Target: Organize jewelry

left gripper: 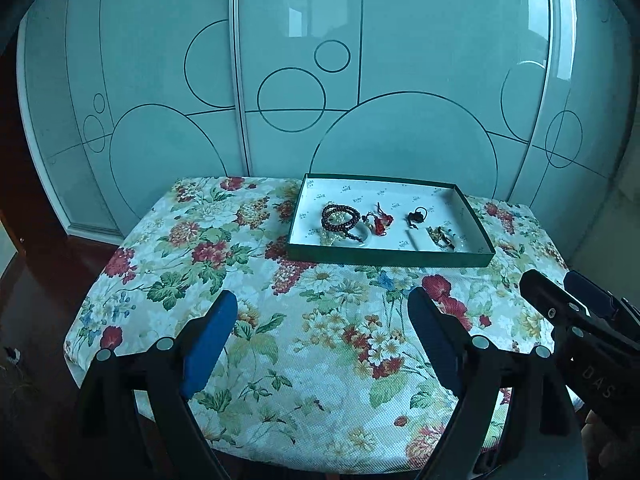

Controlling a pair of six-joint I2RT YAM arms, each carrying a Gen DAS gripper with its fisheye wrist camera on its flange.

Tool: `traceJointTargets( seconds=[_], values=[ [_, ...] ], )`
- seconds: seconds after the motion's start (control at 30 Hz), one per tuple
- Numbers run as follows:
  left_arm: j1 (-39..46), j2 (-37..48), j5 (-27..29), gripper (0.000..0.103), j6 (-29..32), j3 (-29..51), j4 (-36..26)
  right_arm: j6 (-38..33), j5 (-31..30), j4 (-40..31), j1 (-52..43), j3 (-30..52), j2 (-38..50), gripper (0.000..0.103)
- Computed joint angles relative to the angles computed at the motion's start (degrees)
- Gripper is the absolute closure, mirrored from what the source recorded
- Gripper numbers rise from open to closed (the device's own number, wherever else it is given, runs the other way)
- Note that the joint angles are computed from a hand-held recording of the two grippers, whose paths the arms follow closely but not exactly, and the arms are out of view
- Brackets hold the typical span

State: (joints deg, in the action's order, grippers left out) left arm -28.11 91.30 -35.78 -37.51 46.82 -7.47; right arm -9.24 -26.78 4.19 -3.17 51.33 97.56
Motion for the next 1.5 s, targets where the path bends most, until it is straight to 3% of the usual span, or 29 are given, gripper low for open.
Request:
traceJointTargets(
  seconds=[0.67,1.5],
  values=[
    [-4.3,-6.4,-4.0,0.017,-3.9,-2.5,-4.8,-0.9,-1.5,-0.1,-1.1,-6.7,-9.0,0.031],
    [-4.5,-8.2,-3.7,0.017,-4.7,-3.2,-6.1,-0.9,-1.2,-0.6,-0.9,-8.2,-11.5,0.031]
  ],
)
